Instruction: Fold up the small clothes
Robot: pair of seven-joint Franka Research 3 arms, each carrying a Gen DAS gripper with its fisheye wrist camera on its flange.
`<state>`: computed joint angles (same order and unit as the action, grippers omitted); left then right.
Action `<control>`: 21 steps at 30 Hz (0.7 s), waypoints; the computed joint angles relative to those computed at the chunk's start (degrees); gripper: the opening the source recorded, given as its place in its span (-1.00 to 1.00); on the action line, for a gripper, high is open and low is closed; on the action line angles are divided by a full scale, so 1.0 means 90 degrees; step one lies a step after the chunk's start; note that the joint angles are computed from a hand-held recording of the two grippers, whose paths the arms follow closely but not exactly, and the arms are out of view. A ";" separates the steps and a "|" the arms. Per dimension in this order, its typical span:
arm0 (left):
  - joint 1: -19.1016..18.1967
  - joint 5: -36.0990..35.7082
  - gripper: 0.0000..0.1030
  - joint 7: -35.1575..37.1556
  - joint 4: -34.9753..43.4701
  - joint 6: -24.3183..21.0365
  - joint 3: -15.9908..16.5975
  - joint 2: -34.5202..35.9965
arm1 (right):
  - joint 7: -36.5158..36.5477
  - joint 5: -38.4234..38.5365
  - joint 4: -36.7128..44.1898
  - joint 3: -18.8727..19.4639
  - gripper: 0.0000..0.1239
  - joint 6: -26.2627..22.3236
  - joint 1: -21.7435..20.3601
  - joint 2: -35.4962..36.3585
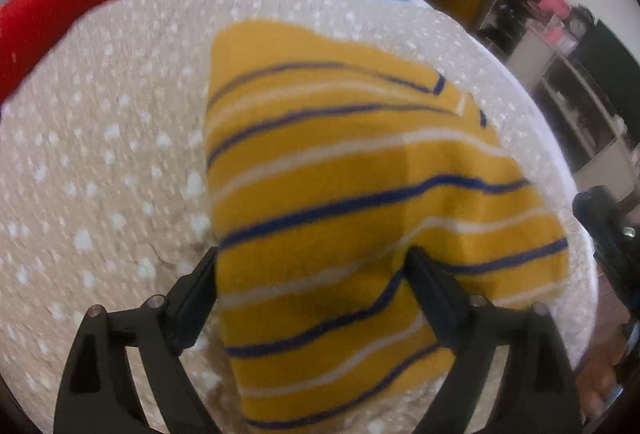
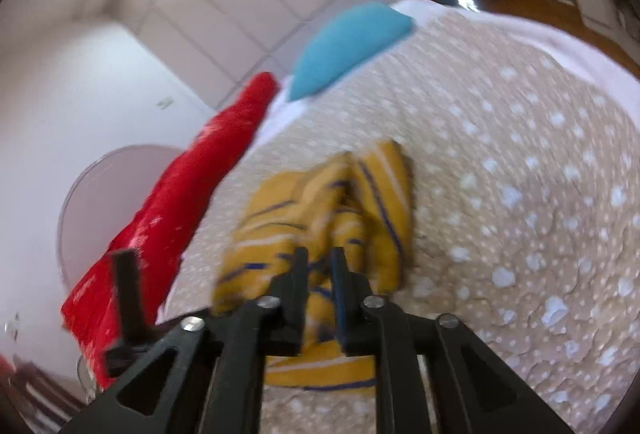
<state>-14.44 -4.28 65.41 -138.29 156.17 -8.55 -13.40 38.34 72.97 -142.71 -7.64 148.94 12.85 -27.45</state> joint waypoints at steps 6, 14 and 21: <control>-0.0111 -0.0747 0.74 0.0316 -0.0778 0.0144 0.0295 -0.1010 | -0.0188 -0.0905 -0.0080 0.0527 -0.11 0.0153 0.0154 -0.0069; -0.0056 -0.0241 0.74 -0.0040 -0.0952 -0.0244 0.0448 -0.1609 | 0.0052 -0.0644 0.0333 -0.0250 -0.93 -0.1229 0.0539 0.0685; -0.0579 -0.0638 0.74 0.0538 -0.0527 0.0072 0.0533 -0.1082 | 0.0227 -0.0725 -0.0231 -0.0487 -0.93 -0.2354 -0.0572 -0.0251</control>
